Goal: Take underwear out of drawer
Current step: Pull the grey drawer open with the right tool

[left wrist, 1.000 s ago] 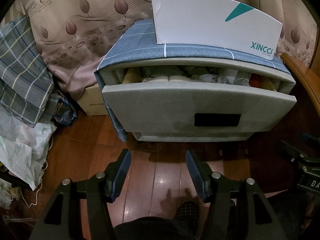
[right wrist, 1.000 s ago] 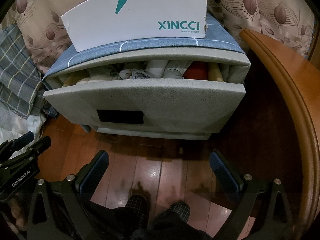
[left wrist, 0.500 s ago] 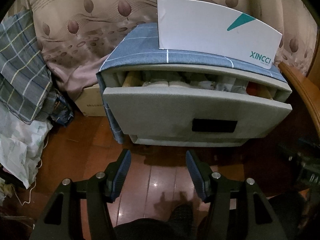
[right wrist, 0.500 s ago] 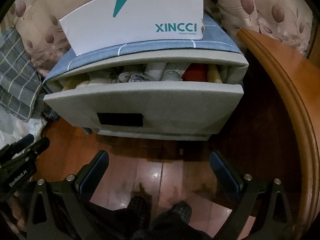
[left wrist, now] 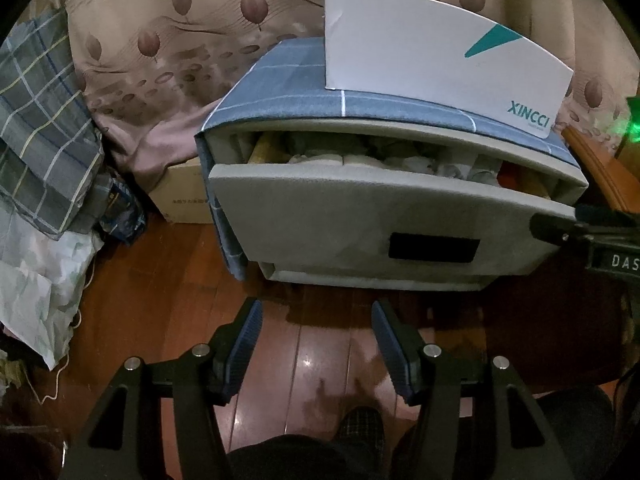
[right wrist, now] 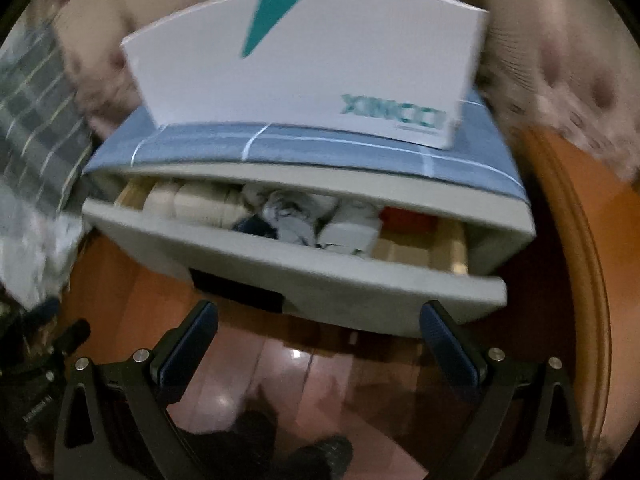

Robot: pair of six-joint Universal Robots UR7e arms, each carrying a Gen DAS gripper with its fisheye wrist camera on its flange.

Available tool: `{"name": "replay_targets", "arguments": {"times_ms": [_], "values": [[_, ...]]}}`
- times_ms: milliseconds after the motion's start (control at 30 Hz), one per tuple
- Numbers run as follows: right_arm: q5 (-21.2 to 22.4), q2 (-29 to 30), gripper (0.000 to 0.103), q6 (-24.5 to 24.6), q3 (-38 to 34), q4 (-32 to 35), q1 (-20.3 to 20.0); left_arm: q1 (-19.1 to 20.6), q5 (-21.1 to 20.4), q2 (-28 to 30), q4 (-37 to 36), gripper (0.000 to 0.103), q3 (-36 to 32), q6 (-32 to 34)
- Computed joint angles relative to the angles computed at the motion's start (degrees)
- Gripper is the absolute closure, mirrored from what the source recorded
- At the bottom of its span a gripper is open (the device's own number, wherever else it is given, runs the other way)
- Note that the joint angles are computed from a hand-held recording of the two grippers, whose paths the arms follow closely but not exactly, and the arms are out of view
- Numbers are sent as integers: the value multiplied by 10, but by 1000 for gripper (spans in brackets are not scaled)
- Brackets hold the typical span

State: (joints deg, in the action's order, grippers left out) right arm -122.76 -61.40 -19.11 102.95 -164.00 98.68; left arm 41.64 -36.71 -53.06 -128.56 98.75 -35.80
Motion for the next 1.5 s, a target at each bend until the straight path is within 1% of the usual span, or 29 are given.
{"name": "replay_targets", "arguments": {"times_ms": [133, 300, 367, 533, 633, 867, 1000, 1367, 1500], "values": [[11, 18, 3, -52, -47, 81, -2, 3, -2, -2, 12, 45, -3, -14], [1, 47, 3, -100, -103, 166, -5, 7, -1, -6, 28, 45, -4, -26], [-16, 61, 3, -124, -119, 177, -3, 9, -2, -7, 34, 45, -5, -32], [-29, 92, 3, -144, -157, 226, -6, 13, -5, -12, 41, 45, -5, -44], [-35, 105, 2, -147, -164, 229, -6, 14, -6, -12, 46, 45, -6, -48], [-37, 104, 0, -151, -140, 196, -8, 16, -9, -15, 46, 45, -5, -55], [-37, 104, 0, -142, -146, 211, -9, 15, -6, -15, 44, 45, -6, -57], [-37, 84, 0, -125, -106, 212, -2, 20, -2, -28, 22, 45, 6, -63], [-28, 72, 0, -110, -95, 233, -2, 20, 1, -35, 14, 45, 12, -69]]}}
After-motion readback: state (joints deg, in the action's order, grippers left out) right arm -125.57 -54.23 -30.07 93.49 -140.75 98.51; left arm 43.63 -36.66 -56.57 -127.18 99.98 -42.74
